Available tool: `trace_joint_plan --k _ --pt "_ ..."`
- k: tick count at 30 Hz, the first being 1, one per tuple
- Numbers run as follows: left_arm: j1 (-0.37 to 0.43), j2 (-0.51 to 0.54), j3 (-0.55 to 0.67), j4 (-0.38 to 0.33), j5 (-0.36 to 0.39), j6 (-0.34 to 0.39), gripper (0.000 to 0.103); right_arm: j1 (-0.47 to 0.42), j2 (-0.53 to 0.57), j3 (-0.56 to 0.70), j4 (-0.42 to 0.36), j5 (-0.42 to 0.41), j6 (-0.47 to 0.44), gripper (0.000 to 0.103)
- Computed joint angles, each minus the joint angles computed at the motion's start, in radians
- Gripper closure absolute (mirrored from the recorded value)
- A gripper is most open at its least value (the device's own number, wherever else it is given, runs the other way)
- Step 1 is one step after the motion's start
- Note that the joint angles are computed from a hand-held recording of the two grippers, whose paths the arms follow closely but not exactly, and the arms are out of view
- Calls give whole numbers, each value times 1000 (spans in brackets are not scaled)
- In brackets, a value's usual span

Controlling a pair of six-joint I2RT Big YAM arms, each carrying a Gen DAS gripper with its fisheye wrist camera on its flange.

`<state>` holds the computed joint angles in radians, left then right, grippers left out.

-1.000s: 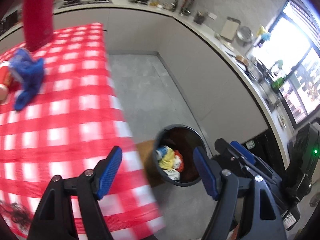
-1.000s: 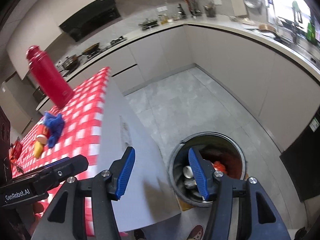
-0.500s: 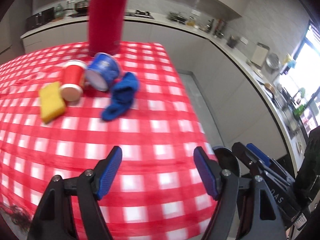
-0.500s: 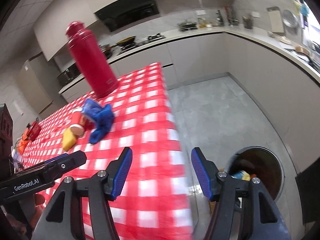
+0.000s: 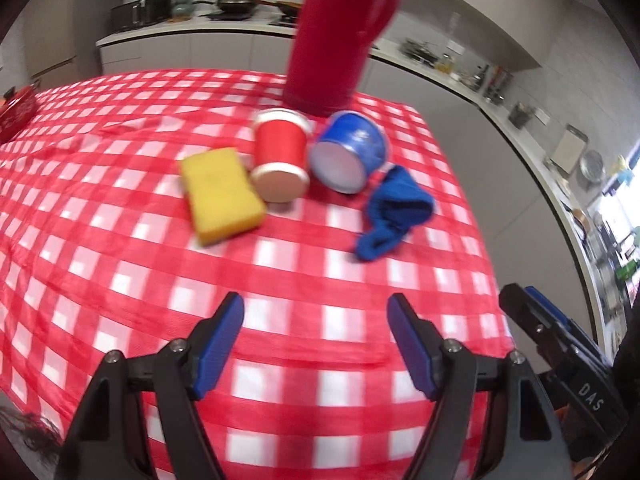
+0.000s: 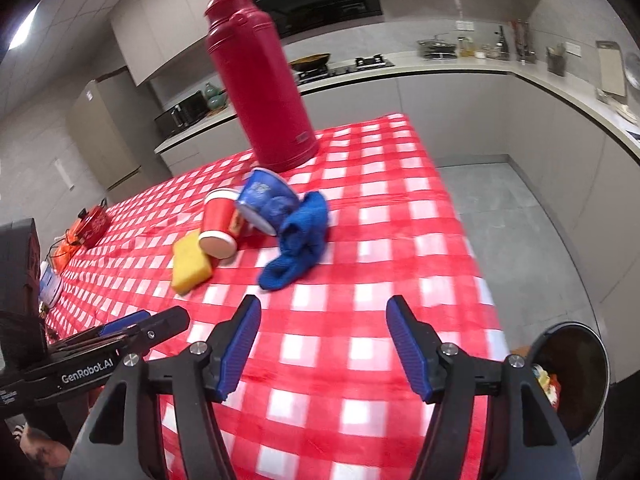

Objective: Collect trash
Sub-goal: 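Move both tools back over the table toward the sponge and blue towel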

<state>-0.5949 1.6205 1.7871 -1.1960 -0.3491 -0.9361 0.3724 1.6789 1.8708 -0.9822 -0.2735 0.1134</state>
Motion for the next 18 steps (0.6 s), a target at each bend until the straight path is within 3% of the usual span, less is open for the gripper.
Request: trace_joint_plan --k 9,18 --pt "75 -45 -81 3 -5 11 28 50 74 73 -11 1 27 34" --pt "119 -31 -79 21 26 59 28 69 124 126 -26 28 54 33"
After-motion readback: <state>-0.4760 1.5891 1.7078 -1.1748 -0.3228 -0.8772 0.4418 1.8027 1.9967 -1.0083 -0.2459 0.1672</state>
